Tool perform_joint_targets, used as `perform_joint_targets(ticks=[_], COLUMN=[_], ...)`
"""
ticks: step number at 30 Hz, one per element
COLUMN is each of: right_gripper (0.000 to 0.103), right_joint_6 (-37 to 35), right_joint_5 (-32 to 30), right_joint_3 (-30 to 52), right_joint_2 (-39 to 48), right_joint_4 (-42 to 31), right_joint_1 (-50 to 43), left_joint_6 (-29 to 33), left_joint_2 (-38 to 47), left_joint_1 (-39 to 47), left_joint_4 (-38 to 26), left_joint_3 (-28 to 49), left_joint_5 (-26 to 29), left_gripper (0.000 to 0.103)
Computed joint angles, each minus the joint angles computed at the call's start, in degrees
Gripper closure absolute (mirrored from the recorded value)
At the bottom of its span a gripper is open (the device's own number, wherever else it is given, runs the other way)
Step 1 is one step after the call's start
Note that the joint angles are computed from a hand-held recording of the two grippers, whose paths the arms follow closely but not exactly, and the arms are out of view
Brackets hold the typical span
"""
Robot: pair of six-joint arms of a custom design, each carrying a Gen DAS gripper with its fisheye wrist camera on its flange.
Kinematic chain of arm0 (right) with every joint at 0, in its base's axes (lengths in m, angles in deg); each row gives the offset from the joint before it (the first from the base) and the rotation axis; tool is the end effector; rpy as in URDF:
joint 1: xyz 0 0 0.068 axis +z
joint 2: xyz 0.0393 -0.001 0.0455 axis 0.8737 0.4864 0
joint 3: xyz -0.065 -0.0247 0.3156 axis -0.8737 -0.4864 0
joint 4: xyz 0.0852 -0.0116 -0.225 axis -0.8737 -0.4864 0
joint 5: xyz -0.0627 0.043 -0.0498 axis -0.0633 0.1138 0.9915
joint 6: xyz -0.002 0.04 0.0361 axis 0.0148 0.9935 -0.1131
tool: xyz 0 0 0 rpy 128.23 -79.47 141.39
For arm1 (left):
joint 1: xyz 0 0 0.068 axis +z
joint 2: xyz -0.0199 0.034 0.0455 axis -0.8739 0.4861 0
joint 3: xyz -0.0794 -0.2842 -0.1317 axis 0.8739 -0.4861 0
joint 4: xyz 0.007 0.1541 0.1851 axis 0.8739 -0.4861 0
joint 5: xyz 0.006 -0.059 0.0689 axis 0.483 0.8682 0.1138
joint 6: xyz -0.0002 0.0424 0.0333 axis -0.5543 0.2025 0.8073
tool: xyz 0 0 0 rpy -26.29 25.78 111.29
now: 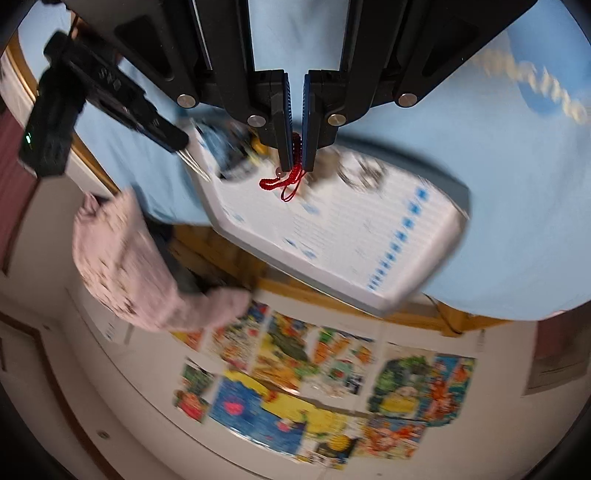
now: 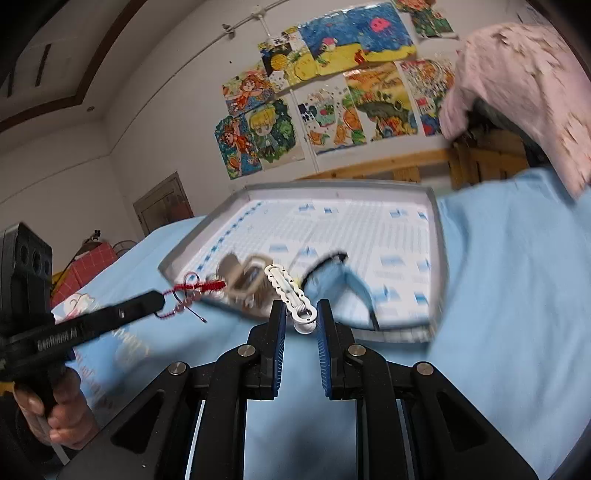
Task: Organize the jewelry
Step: 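Carry the red bracelet and white clip into the grey tray and release both, then withdraw both tools from the tray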
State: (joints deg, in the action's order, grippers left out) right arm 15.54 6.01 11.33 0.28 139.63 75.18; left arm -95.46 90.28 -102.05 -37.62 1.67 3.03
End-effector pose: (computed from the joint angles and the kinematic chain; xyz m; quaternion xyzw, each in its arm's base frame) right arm 0.1943 0.0643 0.1786 -0.1387 0.8069 0.2861 0.4979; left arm 0.1395 -0.0963 0.2161 -0.1100 0.8346 -0.1147 0.5275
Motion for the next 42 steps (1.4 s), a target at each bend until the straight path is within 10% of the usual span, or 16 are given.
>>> perform_joint_targets(ticks=[10, 28, 31, 35, 42], right_gripper=[0.088, 0.087, 0.084, 0.064, 0.054], right_joint_6=[0.96, 0.60, 1.73, 2.68, 2.00], right_joint_5=[12.84, 16.95, 16.76, 18.28, 24.54], right_joint_3=[13.00, 11.31, 8.62, 4.69, 2.26], right_joint_2=[5.79, 4.49, 3.85, 2.14, -5.67], right_joint_4=[-10.43, -9.28, -5.14, 0.42, -3.96], right_joint_1=[10.67, 13.28, 12.31, 11.77, 13.30], left_joint_6=[5.83, 3.28, 3.28, 2.08, -1.14], left_joint_2=[9.70, 8.02, 6.28, 3.64, -4.34], left_joint_1=[19.92, 17.42, 15.01, 8.82, 1.83], left_joint_4=[3.24, 5.56, 3.47, -0.80, -7.85], left_joint_3=[2.12, -0.59, -0.31, 0.30, -0.98], left_joint_5=[17.30, 15.17, 12.97, 3.61, -4.99], left_gripper=[0.098, 0.094, 0.081, 0.039, 0.006])
